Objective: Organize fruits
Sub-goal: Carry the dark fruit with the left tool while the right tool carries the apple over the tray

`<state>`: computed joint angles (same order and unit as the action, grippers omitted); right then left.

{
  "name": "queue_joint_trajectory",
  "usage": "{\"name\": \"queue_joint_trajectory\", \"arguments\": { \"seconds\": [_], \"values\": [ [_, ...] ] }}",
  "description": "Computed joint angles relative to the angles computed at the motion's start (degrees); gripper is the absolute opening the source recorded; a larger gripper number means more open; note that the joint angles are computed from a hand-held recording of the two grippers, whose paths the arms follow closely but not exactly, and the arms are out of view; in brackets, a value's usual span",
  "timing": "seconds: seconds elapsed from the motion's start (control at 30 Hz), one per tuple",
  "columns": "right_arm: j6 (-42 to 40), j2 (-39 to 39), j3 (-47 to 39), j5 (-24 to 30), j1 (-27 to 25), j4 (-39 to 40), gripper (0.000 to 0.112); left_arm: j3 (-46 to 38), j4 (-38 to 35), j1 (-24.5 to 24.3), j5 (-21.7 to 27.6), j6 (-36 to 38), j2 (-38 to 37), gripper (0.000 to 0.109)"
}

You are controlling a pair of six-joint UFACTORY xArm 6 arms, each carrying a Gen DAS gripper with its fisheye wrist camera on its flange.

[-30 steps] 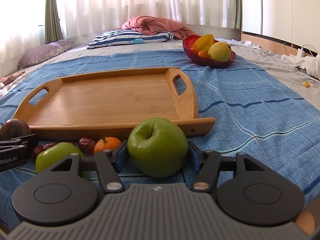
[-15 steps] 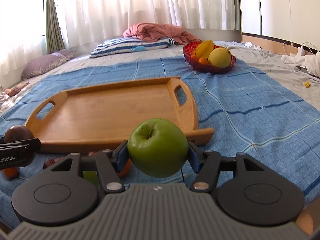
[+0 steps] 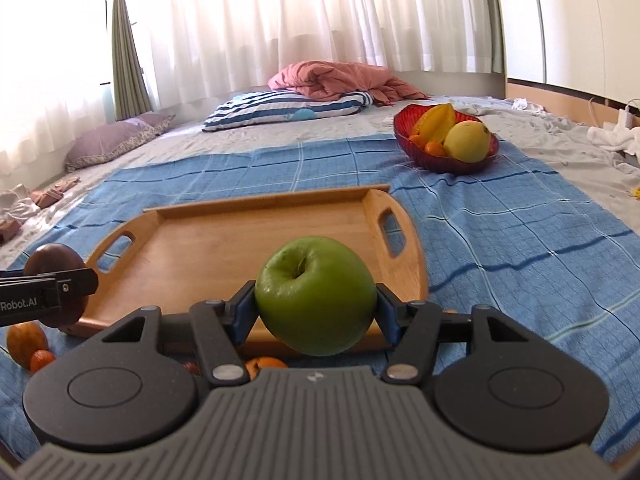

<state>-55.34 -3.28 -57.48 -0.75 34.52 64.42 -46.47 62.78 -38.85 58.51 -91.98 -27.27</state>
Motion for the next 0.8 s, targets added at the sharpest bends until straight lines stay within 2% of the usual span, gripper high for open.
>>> {"name": "queue_joint_trajectory", "arguments": {
  "seconds": [0.33,0.53,0.8],
  "values": [
    [9.3,4.1,-4.5,4.7,-2.1,-10.0,0.063,-1.3,-4.1,6.8,-9.1,2.8,1.9,0.061],
    [11.5,6.7,-7.2,7.5,-2.8,-11.9,0.063,-2.8,-7.4,10.5,-14.3,6.0,4.5,0.061],
    [14.9,13.2,-17.8,12.9,-4.8,-14.5,0.063,-8.8,-13.6,17.4,-20.4,13.1,9.9,0.061]
  ]
}}
